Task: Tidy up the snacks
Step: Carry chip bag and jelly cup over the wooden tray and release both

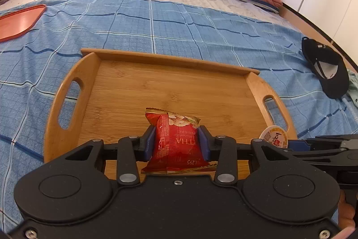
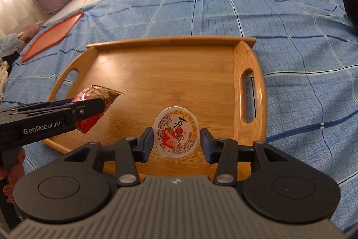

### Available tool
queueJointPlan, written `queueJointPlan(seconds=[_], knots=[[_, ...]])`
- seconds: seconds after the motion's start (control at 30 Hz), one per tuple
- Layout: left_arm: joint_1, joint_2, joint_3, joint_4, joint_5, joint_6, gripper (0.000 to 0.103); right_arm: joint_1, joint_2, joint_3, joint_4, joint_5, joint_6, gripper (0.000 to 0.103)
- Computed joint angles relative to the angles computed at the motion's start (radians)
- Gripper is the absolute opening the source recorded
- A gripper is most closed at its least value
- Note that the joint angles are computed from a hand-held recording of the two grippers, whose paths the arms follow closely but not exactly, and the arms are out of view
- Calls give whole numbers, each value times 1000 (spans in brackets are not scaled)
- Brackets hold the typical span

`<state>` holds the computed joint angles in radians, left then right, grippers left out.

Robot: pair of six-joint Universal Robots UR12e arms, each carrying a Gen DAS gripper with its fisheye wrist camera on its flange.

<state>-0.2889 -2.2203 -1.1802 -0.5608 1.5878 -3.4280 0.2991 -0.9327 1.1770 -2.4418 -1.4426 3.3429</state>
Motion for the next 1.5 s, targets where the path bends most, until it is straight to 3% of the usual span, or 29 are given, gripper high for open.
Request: queueJointPlan(seconds=[0.7,1.13,1.27,1.33,1.5], knots=[[-14,-37,23,21,36,32,40,1,26,-20,-4,-13,8,50],[-16,-45,22,37,43,38,42,15,27,-10,-40,-64,-53,50],[-17,-44,23,22,39,25,51,19,27,-9,-47,-76,-75,54],[-17,-39,16,35,40,27,62,17,24,0,-66,-68,-63,64],[-17,-19,-1,45,64,30,78,14,12,17,-97,-55,-48,68]])
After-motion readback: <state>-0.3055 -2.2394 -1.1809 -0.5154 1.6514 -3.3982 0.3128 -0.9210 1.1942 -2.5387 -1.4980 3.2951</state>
